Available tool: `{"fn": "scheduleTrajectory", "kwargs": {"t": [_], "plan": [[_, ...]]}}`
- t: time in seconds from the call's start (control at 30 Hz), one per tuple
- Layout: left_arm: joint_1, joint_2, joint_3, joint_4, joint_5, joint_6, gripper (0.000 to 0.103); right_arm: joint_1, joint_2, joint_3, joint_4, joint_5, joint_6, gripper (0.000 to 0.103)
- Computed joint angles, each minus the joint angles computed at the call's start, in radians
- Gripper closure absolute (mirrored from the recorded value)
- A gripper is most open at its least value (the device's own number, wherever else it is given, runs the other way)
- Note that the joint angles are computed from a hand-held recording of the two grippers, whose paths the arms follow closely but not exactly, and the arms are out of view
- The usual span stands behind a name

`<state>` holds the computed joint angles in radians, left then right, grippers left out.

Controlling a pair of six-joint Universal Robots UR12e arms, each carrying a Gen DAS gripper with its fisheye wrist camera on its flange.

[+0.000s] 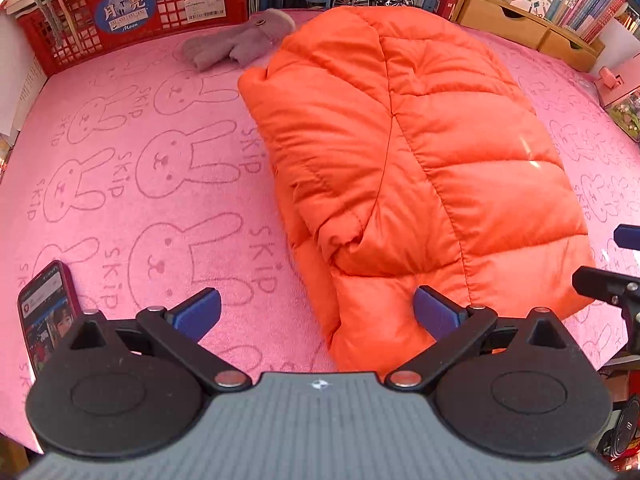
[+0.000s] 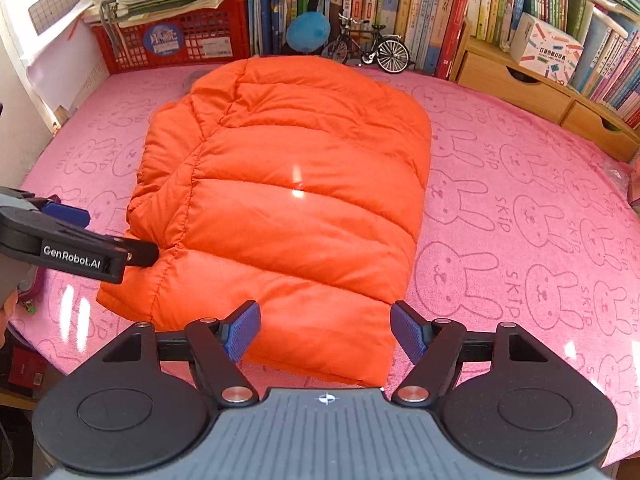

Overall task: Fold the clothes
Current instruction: 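Pull both open tools back from the folded orange jacket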

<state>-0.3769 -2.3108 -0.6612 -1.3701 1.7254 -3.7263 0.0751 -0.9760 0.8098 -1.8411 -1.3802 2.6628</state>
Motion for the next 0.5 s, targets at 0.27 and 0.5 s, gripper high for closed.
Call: {"fn": "scheduleTrajectory", "kwargs": {"t": [0.27, 0.5], "plan": [[-0.004, 0.013, 0.029, -0.019, -0.029, -0.039, 0.0, -0.021, 0.011, -0.049, 0.015, 0.017, -0.007, 0.023], [-0.005, -0.003, 0.073, -0.014, -0.079, -0.083, 0.0, -0.039, 0.022, -0.091, 0.08, 0.059, 0.029, 0.018]]}}
